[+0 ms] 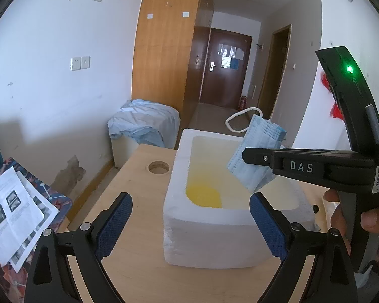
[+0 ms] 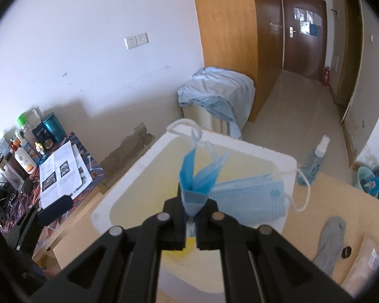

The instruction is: Organize soft objects

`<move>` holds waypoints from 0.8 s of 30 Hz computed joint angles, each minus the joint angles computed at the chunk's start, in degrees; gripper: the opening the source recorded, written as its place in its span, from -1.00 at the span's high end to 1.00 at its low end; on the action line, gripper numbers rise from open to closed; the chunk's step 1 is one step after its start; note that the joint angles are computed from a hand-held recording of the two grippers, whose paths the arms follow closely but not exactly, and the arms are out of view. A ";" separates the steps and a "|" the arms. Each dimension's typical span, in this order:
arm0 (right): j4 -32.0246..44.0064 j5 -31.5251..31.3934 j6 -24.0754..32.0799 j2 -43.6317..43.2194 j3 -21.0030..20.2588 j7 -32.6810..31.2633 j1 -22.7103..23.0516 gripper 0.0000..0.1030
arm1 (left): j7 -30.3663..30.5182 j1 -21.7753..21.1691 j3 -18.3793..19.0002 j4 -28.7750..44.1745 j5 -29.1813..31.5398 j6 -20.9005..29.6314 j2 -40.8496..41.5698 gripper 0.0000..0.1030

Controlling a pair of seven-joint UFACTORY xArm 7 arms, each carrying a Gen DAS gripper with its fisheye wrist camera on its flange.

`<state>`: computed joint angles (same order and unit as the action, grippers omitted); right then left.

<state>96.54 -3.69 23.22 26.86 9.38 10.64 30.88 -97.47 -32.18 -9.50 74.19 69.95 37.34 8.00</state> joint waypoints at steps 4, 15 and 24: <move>0.09 -1.76 0.51 -0.13 -1.28 1.44 1.04 0.04 | -0.04 0.13 0.15 0.00 0.45 -0.04 -0.06 -0.83; -3.38 -8.37 -4.83 -2.48 -3.88 8.29 2.23 -0.45 | -0.39 0.31 0.20 -0.14 0.55 -0.38 0.11 -0.83; -7.72 -8.01 -7.83 -5.91 -3.67 9.82 0.94 -0.45 | -1.52 -0.21 0.21 0.11 1.95 -0.11 0.18 -0.83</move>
<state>88.82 -11.70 15.39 20.95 5.70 20.46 31.82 -98.99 -32.39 -9.29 74.30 71.89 37.23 8.18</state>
